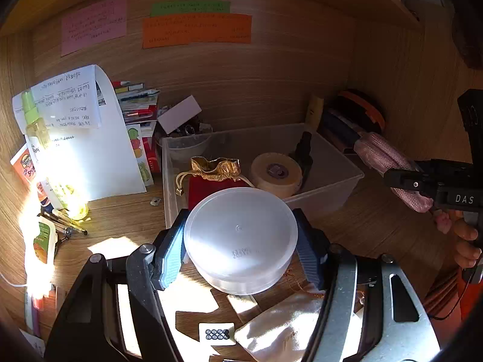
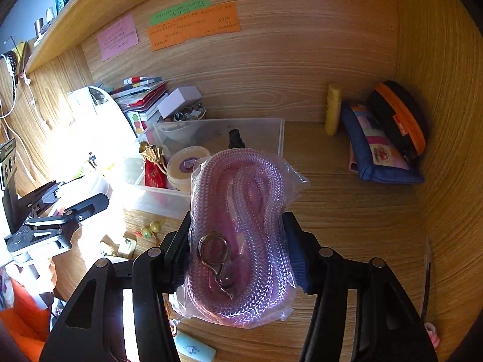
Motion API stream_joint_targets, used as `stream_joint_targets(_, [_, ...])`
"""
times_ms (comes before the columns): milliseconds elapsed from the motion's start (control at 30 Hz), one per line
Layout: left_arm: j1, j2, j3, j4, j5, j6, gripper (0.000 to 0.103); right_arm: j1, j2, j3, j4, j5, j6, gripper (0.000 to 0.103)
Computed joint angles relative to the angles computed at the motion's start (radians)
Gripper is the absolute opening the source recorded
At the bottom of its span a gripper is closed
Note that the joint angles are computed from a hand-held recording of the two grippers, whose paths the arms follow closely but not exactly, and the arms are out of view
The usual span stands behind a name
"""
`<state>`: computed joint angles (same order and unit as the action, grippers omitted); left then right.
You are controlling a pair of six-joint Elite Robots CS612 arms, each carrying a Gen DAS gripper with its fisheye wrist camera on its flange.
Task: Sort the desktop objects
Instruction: 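Grasp the white round container with left tool while right tool grasps the rope bag, then carry the white container and pink rope bag over the clear box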
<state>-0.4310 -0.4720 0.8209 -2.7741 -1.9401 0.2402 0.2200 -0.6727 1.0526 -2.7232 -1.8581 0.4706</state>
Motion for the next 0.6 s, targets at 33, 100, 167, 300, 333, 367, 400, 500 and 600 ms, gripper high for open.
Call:
stream_joint_targets(33, [0.0, 0.006, -0.014, 0.003, 0.001, -0.003, 0.065, -0.002, 0.001, -0.004, -0.001, -0.003, -0.002, 0.052])
stream_joint_targets(100, [-0.001, 0.019, -0.045, 0.011, 0.002, -0.012, 0.065, -0.007, 0.005, -0.013, 0.0, -0.003, -0.002, 0.052])
stream_joint_targets(167, [-0.001, 0.036, -0.084, 0.032, -0.004, -0.022, 0.065, -0.013, 0.008, -0.019, 0.0, 0.008, -0.002, 0.052])
stream_joint_targets(300, [-0.002, 0.087, -0.196, 0.089, 0.002, -0.045, 0.065, -0.025, 0.026, -0.053, 0.013, 0.025, -0.001, 0.052])
stream_joint_targets(333, [-0.002, 0.103, -0.23, 0.109, 0.007, -0.054, 0.065, -0.028, 0.032, -0.064, 0.018, 0.03, 0.0, 0.052])
stream_joint_targets(367, [-0.002, 0.12, -0.269, 0.137, 0.009, -0.062, 0.065, -0.031, 0.037, -0.073, 0.02, 0.035, 0.0, 0.052])
stream_joint_targets(400, [-0.001, 0.14, -0.312, 0.167, 0.006, -0.072, 0.065, -0.033, 0.042, -0.083, 0.024, 0.04, 0.001, 0.052])
stream_joint_targets(500, [0.0, 0.207, -0.457, 0.255, 0.01, -0.103, 0.065, -0.04, 0.063, -0.118, 0.036, 0.044, 0.002, 0.052])
stream_joint_targets(600, [-0.003, 0.281, -0.612, 0.335, 0.027, -0.122, 0.065, -0.048, 0.081, -0.151, 0.045, 0.066, 0.005, 0.052])
